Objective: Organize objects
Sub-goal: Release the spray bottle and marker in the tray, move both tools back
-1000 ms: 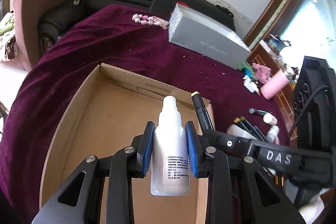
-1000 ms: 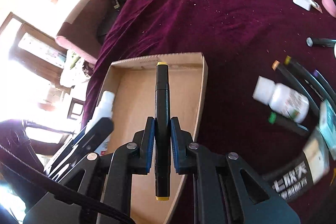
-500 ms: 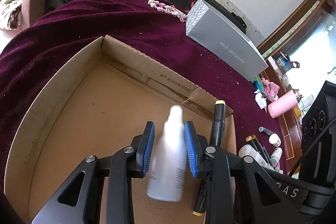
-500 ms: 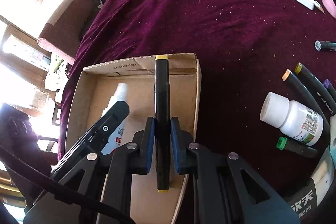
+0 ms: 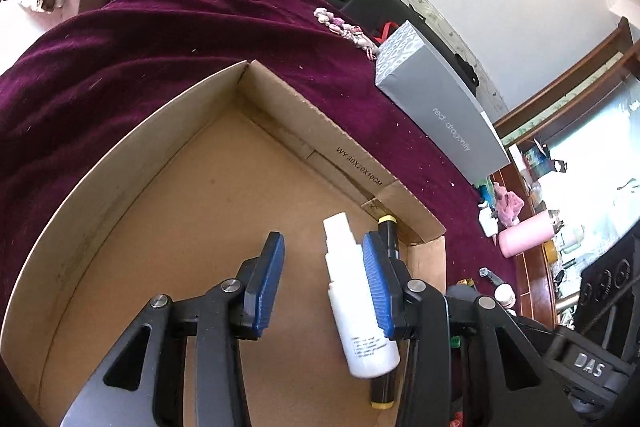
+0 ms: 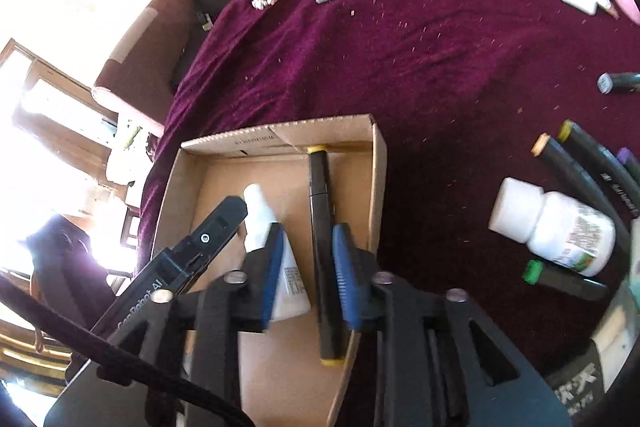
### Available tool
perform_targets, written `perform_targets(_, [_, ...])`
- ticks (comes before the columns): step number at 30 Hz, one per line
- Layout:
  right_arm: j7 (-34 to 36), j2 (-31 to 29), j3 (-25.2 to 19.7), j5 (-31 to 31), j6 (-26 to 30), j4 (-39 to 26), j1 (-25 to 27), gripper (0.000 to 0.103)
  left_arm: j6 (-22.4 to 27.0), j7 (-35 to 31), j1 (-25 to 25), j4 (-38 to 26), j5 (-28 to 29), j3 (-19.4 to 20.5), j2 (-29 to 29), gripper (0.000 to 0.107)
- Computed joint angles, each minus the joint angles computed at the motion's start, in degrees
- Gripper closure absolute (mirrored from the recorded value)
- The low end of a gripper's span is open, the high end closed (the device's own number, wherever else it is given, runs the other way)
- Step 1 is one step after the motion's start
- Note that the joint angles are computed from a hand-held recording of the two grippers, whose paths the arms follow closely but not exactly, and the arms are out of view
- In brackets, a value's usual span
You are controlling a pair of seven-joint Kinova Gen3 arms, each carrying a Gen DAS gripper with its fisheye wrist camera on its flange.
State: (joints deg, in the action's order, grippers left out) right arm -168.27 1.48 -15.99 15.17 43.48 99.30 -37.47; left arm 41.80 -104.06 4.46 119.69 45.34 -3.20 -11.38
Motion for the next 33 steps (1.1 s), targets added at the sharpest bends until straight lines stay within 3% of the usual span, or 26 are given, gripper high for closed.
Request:
perform_targets(6, [-4.8, -4.4, -2.6, 4.3, 0.6, 3.1, -0.7, 0.067, -1.7, 3.7, 0.6, 2.9, -1.1, 0.4, -3.4, 0.072])
perform_targets(14, [-9.9, -16.6, -7.5, 2.0, -3.4, 13.1, 4.2, 0.067, 0.9, 9.8, 0.7, 3.0, -3.1, -1.1, -7.8, 0.072])
perform_targets(16, [-11.1, -21.0, -9.4, 1.8, -1.5, 14.6, 6.4, 0.062, 1.3, 11.9, 1.4, 1.9, -5.6, 0.7, -9.8, 0.071])
perform_targets(19, [-12.7, -28.0, -12.9, 1.8, 4.3, 15.8, 10.8, 0.05, 1.8, 15.6, 3.3, -1.0, -11.4, 6.2, -12.0, 0.06])
perform_targets(27, [-8.3, -38.0, -12.1, -5.1, 5.9, 21.2, 14.1, 0.051, 1.6, 23.0, 11.0, -7.7, -22.2, 20.5, -7.4, 0.06])
perform_targets(33, [-5.7, -45.9, -10.9, -11.1, 6.8, 25.4, 15.5, 0.051, 2.0, 30.1, 15.1, -9.4, -28.5, 26.2, -3.1, 0.06])
